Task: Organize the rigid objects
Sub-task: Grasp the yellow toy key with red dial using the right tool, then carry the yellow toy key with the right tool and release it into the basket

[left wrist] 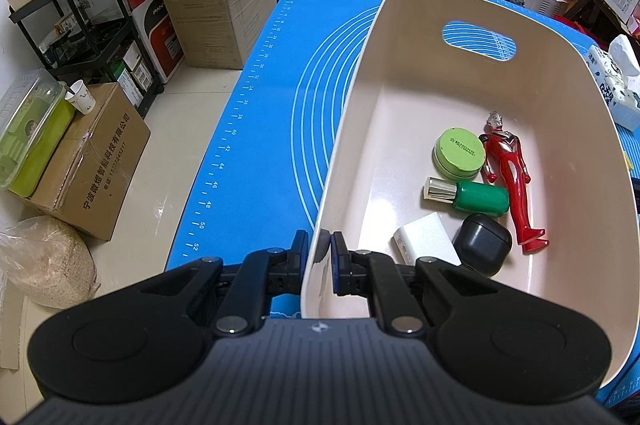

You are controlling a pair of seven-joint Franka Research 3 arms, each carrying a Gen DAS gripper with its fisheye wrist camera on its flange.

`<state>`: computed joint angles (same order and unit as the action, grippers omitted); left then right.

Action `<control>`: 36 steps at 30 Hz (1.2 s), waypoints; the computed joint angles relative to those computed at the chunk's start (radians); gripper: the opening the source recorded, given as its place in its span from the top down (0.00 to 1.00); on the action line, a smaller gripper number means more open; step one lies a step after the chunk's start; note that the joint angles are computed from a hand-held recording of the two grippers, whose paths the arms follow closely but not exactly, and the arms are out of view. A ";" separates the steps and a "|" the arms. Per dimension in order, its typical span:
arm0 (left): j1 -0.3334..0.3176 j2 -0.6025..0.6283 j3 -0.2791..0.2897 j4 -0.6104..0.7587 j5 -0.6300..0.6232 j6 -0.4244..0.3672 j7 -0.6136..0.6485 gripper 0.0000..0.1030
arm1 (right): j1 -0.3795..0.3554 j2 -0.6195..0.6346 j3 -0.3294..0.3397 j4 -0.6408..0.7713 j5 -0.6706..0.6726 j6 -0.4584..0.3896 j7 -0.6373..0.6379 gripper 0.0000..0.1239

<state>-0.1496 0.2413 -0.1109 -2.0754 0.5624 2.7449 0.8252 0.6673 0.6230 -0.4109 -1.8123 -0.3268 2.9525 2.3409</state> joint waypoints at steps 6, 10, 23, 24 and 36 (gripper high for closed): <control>0.000 0.000 0.000 0.000 0.000 0.000 0.000 0.87 | 0.045 0.062 -0.050 0.035 0.017 0.020 0.055 0.34; 0.000 -0.001 0.001 0.001 0.001 -0.002 0.002 0.86 | 0.094 0.103 -0.107 0.061 0.026 0.014 0.114 0.36; 0.001 -0.001 0.000 0.001 0.000 -0.003 0.004 0.86 | 0.176 0.097 -0.182 -0.005 0.101 0.094 0.111 0.60; 0.000 0.000 0.000 0.002 0.000 -0.003 0.003 0.86 | 0.198 0.090 -0.205 -0.020 0.103 0.101 0.111 0.60; 0.003 -0.002 0.000 0.001 -0.006 -0.003 0.009 0.86 | 0.481 0.057 -0.477 -0.170 0.199 0.261 0.059 0.60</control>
<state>-0.1463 0.2389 -0.1107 -2.0748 0.5564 2.7423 0.8347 1.1484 0.6799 -0.8880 -1.9826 -0.1274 3.2140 2.4001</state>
